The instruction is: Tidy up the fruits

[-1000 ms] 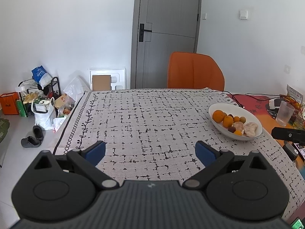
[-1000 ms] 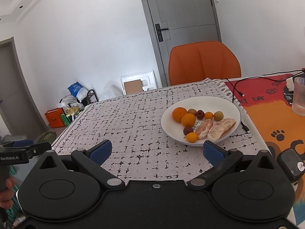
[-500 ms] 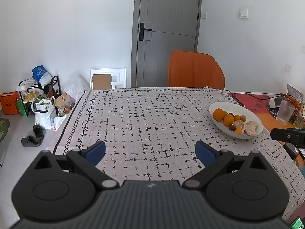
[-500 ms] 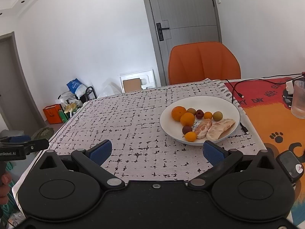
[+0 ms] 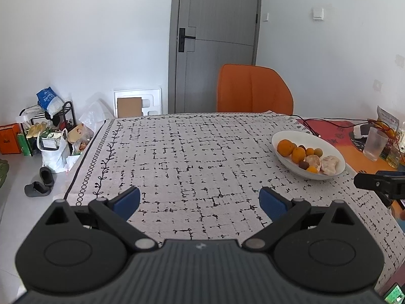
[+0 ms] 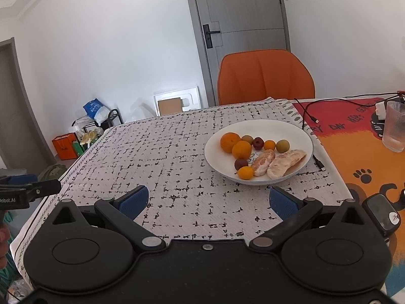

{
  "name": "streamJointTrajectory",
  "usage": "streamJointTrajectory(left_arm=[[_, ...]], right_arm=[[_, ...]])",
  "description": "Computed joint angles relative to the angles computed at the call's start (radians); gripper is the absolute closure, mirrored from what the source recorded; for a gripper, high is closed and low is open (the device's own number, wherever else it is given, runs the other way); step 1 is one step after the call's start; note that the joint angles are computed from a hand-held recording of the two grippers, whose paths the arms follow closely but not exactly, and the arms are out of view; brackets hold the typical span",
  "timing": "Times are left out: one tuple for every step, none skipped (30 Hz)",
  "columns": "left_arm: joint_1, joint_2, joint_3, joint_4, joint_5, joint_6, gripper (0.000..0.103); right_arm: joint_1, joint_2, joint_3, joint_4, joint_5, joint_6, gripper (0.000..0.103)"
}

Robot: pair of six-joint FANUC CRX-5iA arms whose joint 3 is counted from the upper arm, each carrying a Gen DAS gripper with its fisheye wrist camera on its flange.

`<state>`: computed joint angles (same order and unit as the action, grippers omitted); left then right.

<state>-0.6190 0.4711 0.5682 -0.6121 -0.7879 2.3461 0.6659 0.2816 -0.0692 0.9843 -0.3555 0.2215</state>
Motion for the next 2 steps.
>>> streamJointTrajectory(left_arm=[[-0.001, 0.002, 0.003, 0.0, -0.002, -0.001, 0.003], [-0.002, 0.003, 0.003, 0.001, -0.001, -0.003, 0.003]], right_arm=[[0.0, -0.001, -0.001, -0.006, -0.002, 0.005, 0.0], [0.0, -0.001, 0.0, -0.014, -0.003, 0.01, 0.0]])
